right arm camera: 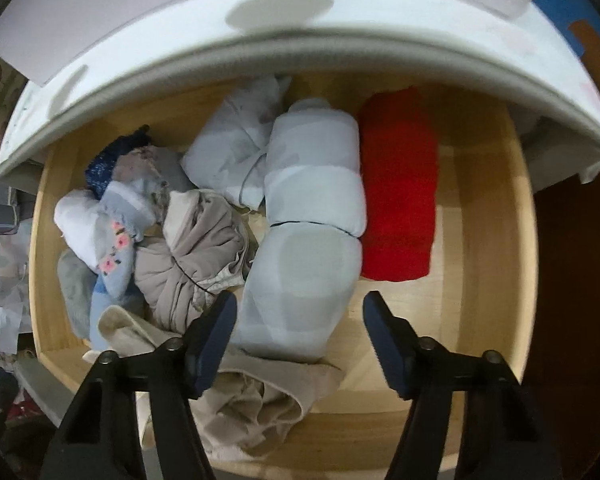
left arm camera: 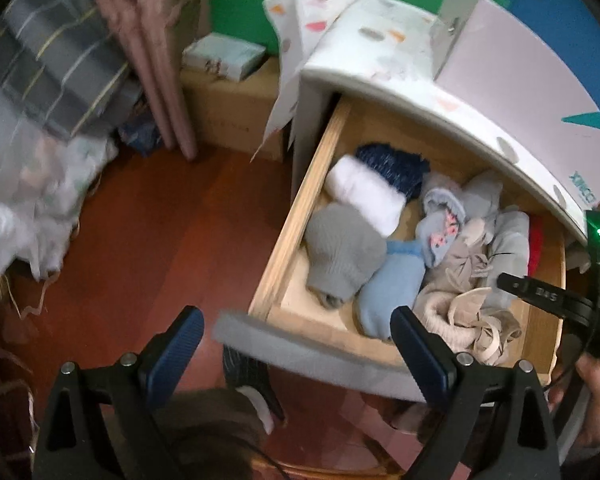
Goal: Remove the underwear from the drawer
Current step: 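Grasp the long white rolled garment in the drawer with the right tool, then lower the left tool into the drawer and grasp the grey sock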
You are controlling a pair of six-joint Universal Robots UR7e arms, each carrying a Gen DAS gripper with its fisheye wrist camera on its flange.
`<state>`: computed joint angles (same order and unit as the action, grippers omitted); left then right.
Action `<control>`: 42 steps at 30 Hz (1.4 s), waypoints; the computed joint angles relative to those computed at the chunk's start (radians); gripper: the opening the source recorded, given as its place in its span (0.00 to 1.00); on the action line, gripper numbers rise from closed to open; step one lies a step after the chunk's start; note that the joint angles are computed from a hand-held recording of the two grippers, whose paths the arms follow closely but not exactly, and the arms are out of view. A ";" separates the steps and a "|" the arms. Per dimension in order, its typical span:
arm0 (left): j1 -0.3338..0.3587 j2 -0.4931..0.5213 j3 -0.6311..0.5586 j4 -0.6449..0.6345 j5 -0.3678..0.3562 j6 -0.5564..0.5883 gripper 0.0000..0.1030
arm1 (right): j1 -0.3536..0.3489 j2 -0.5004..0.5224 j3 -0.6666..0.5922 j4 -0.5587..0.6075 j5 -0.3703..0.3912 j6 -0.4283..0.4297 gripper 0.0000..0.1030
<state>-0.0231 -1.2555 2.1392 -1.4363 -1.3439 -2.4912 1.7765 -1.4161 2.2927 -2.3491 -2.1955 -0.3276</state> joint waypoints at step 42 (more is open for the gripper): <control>0.300 -0.038 0.181 -0.408 0.094 0.409 0.88 | -0.266 -0.092 0.133 -0.120 -0.046 -0.254 0.35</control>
